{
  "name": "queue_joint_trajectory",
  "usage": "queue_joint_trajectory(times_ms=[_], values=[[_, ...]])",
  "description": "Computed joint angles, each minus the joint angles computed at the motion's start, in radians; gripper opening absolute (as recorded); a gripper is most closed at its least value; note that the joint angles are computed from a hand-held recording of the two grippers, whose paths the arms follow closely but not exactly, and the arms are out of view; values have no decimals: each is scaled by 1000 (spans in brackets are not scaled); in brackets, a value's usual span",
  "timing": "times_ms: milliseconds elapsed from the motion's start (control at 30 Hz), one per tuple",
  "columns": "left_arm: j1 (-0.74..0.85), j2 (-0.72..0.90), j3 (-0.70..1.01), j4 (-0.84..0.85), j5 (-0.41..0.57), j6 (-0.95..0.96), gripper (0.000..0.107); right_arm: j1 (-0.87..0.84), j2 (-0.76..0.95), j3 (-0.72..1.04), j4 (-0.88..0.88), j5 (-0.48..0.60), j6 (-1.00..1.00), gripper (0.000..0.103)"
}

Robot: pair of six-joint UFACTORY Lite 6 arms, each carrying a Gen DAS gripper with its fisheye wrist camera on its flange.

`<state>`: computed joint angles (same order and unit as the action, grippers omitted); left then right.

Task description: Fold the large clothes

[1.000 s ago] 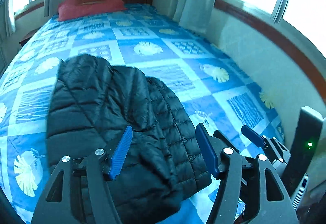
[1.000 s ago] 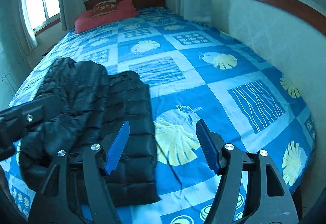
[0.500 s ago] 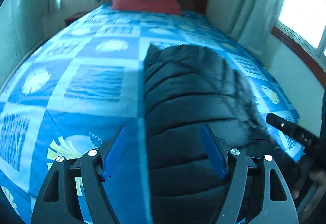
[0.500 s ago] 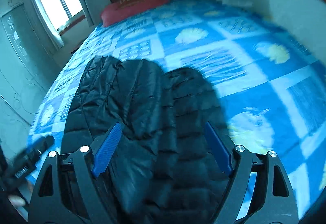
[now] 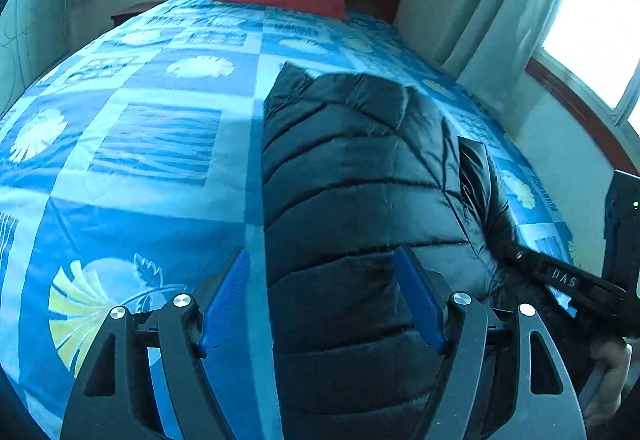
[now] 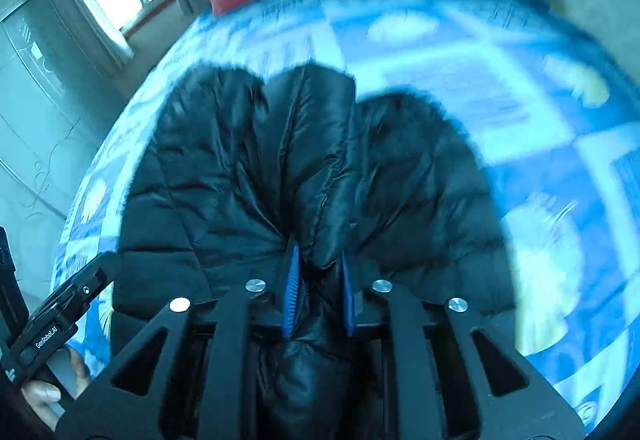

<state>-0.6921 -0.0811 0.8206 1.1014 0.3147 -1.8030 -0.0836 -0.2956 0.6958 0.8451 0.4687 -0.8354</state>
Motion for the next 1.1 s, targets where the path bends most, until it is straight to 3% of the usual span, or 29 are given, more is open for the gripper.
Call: queue_joint_trajectory(times_ms=[133, 267, 367, 467, 667, 733, 800, 867, 1100], values=[[-28, 78, 87, -1, -1, 35, 73, -101, 24, 16, 16, -13, -86, 14], [-55, 231, 194, -35, -36, 84, 73, -216, 147, 13, 200, -65, -352, 14], [-75, 324, 265, -47, -12, 94, 75, -267, 302, 53, 310, -24, -510, 14], [-85, 439, 368, -135, 37, 206, 74, -280, 385, 90, 339, -2, -549, 14], [-82, 517, 404, -75, 54, 158, 76, -279, 430, 85, 459, -11, -657, 15], [-81, 491, 381, -56, 46, 139, 76, -278, 404, 81, 430, -19, -625, 19], [-84, 449, 348, -45, 45, 125, 76, -283, 363, 80, 361, -32, -556, 31], [-92, 401, 312, -54, 60, 115, 75, -298, 288, 59, 274, -19, -467, 37], [-182, 127, 116, 23, 170, -98, 75, -337, -102, -63, 51, 68, -256, 37]])
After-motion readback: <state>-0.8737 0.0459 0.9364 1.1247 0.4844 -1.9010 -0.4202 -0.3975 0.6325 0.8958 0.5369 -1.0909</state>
